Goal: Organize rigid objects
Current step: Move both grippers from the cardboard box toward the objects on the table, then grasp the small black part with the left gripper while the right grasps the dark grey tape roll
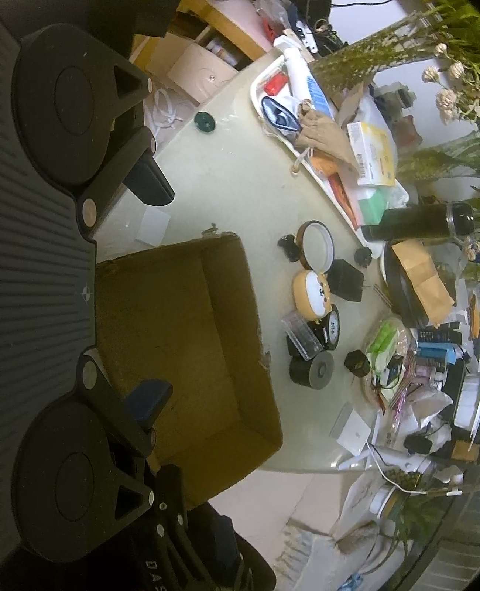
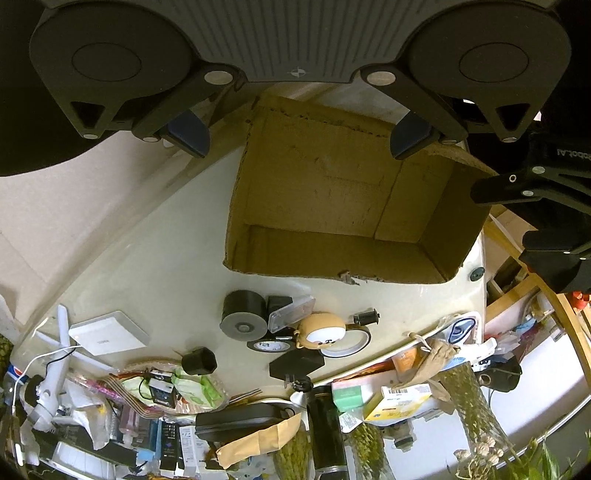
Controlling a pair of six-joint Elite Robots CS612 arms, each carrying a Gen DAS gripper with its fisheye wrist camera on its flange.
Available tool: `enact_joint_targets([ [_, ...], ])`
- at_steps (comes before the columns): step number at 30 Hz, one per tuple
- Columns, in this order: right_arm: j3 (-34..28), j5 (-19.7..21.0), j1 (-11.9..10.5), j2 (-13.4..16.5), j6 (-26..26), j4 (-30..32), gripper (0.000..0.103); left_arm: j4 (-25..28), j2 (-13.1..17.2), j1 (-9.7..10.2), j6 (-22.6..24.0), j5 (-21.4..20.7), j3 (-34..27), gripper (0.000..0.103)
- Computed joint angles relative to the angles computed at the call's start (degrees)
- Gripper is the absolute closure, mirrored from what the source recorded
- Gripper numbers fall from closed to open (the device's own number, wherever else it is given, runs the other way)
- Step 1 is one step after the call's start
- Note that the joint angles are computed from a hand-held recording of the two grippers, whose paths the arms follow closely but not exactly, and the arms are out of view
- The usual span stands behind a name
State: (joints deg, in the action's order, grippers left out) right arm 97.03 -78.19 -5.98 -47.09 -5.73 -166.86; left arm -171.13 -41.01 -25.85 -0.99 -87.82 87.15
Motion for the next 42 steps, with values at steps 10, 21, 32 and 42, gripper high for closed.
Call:
enact_joint_targets([
  [10,-2.3,3.1,-1.0,0.8,-1.5,1.5,0.000,-0.1,1.3,0.71,-1.2,-0.3,-2.2,0.000],
  [21,-6.9,3.9,-1.4,3.2,-2.9,2.1,0.000,-0.5,2.7,1.31,-2.1,0.0,-4.7,0.000],
  [32,-12.4,3.4,-2.1,6.7,-2.5,3.2,0.000,-0.1,4.7,2.27,-0.8,-1.9,-8.5,0.000],
  [42,-17.1,2.6,-2.3,10.0,-3.0,1.5,0.000,1.0,7.0,3.12,-2.2,-4.1,-12.5,0.000],
])
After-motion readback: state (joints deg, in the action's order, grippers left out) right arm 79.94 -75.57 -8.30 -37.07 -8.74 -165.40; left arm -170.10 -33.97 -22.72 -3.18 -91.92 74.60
